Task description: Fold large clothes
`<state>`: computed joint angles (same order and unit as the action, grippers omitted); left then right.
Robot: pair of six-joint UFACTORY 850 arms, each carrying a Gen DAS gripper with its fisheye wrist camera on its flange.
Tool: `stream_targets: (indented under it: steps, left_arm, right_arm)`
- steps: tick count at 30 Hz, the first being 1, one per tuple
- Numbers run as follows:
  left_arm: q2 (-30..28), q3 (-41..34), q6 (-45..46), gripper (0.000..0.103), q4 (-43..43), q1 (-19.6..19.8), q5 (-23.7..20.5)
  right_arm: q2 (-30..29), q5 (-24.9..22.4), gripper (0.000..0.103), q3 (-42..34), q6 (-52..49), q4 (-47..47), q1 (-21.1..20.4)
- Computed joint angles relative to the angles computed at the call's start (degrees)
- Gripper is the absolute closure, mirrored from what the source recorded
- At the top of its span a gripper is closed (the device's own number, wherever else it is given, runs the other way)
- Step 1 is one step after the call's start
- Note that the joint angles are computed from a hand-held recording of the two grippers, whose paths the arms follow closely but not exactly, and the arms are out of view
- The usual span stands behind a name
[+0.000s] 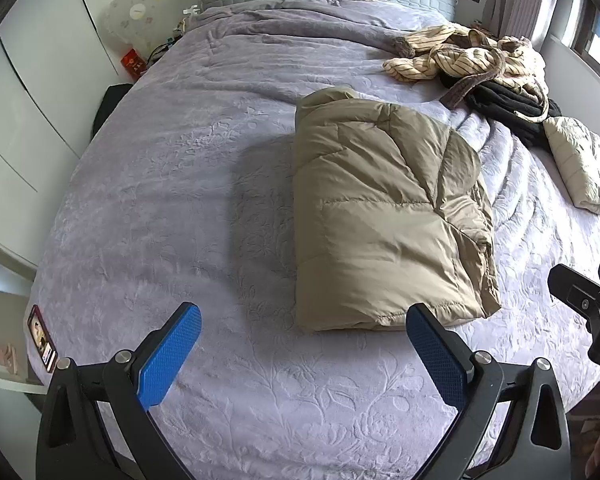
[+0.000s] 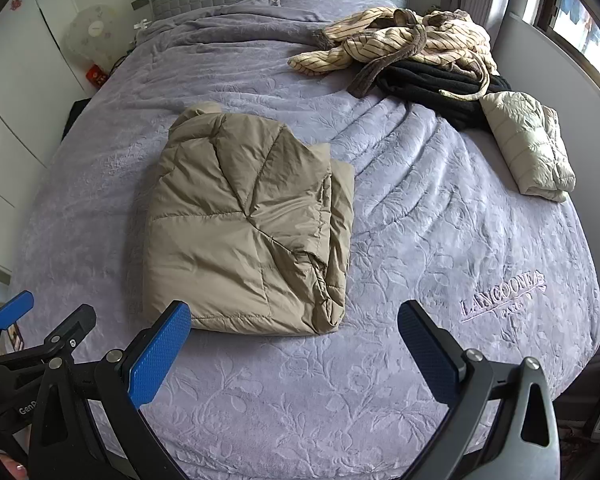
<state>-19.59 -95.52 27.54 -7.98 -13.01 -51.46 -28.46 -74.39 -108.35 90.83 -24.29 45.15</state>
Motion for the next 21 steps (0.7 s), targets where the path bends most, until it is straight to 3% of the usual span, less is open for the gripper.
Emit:
stream_targets:
  steps: [21]
  left_arm:
    - [-0.5, -0.5, 0.2, 0.0, -0.1, 0.2, -0.5]
  right_arm:
    - [-0.1, 0.0, 0.0, -0.2, -0.5, 0.2, -0.1]
